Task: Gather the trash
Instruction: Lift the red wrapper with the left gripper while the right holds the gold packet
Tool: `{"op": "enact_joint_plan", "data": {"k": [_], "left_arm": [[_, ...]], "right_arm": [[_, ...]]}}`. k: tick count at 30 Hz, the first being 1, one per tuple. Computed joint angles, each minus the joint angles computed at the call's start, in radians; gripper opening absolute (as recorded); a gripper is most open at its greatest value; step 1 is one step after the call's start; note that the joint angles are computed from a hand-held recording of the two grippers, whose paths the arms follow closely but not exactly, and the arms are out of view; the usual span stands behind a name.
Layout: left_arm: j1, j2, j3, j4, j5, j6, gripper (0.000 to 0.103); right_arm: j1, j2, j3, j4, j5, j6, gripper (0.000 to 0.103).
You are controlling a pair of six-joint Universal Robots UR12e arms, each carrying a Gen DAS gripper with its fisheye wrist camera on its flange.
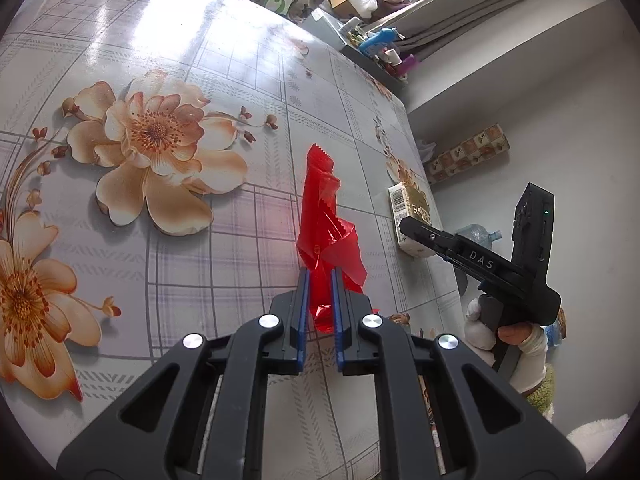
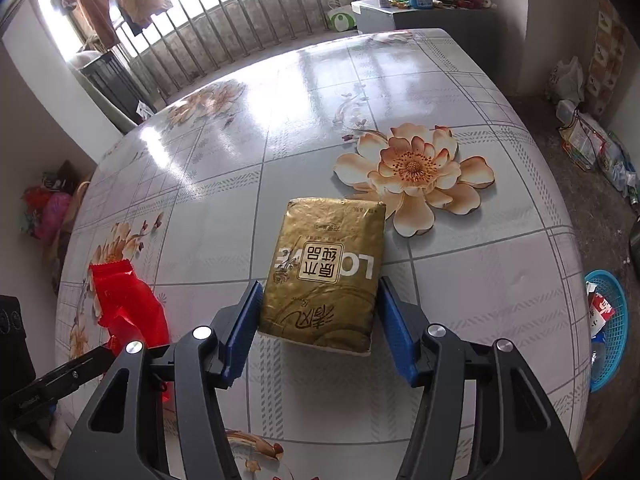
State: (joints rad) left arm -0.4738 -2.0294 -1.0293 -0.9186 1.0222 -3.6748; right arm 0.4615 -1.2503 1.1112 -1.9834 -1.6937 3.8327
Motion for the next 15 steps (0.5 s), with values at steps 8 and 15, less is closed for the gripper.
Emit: {"op": "enact_joint_plan", "data": {"k": [8, 15], "left_arm": [[-0.018, -0.021, 0.050, -0.127, -0.106, 0.119, 0.011], [-0.031, -0.037, 0.088, -0.169, -0.069, 0.129, 0.041]], "right_arm": [[0.024, -0.073, 0.085, -0.026, 0.049, -0.022, 0.056], [0.032, -0.119, 0.145, -0.037, 0.045, 0.018, 0.056]]}}
